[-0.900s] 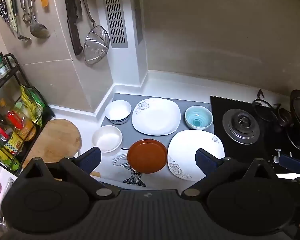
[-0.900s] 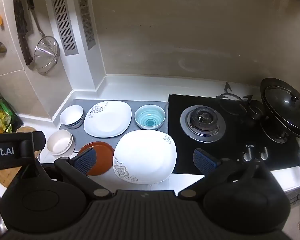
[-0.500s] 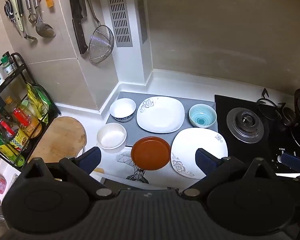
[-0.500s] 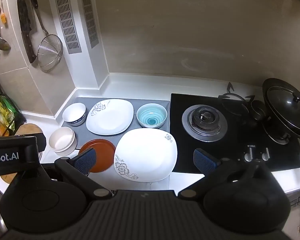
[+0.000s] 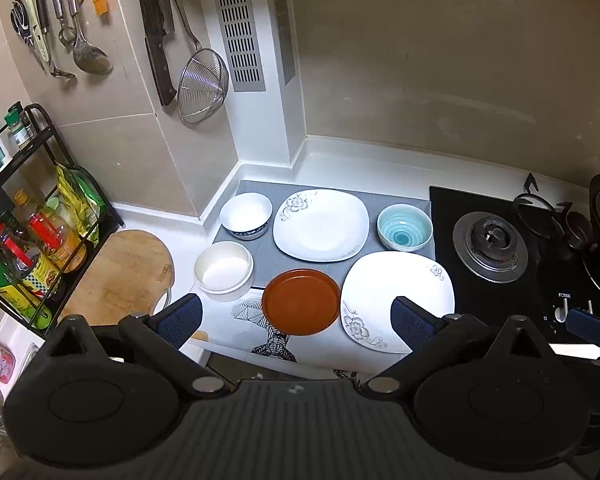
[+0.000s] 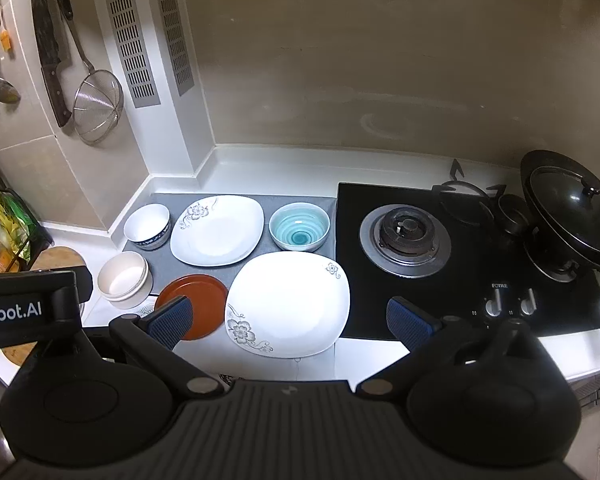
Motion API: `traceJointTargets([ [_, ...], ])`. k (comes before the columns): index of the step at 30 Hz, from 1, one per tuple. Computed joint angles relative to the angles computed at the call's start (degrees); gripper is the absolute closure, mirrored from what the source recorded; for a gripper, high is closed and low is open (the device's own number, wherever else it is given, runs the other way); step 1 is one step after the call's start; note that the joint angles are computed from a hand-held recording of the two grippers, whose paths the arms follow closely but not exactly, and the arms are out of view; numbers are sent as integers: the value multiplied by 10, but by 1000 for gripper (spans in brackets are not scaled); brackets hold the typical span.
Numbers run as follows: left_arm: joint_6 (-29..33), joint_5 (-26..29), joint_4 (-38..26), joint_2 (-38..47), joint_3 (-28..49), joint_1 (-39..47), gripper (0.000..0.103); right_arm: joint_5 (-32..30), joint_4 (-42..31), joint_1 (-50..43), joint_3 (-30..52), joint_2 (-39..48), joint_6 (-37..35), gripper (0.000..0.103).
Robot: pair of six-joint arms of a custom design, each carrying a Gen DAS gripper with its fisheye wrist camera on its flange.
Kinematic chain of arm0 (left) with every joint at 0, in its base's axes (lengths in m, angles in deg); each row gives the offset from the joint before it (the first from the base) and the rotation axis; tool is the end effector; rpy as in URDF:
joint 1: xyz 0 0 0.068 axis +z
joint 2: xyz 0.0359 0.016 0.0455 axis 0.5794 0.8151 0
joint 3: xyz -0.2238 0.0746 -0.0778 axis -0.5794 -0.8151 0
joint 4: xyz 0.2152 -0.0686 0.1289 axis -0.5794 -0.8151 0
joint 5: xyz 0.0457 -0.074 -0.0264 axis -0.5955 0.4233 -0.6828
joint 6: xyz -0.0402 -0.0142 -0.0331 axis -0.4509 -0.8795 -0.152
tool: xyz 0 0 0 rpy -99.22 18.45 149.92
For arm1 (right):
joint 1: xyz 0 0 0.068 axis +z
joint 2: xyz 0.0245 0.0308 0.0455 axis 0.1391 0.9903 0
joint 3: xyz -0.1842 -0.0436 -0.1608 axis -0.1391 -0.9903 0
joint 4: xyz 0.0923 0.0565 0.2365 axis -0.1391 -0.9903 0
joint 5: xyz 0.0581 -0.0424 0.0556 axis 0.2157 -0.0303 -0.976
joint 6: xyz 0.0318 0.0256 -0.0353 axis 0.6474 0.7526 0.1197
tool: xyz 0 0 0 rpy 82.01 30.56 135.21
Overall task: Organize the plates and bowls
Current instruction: 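Move both grippers toward the white square floral plate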
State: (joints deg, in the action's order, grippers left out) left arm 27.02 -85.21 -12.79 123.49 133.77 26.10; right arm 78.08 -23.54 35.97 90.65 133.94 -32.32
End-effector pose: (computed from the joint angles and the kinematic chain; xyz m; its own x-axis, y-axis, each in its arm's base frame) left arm 0.3356 -0.0505 0.4267 -0.7465 0.1574 -0.6465 0.1059 0.9873 0.1181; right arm 0.2817 0.1349 0.3799 -0.7200 0.2583 -0.6442 0.2386 0.9637 0.1197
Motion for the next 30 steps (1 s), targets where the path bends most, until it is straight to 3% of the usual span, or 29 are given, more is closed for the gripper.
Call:
traceJointTargets([
  [16,-2,-16,55,-75,-122,-9,2,2,3,12,-21,-16,14,0],
  [30,-4,-21,74,-111,-164,-7,2,6,9,27,-40,-38,25,0],
])
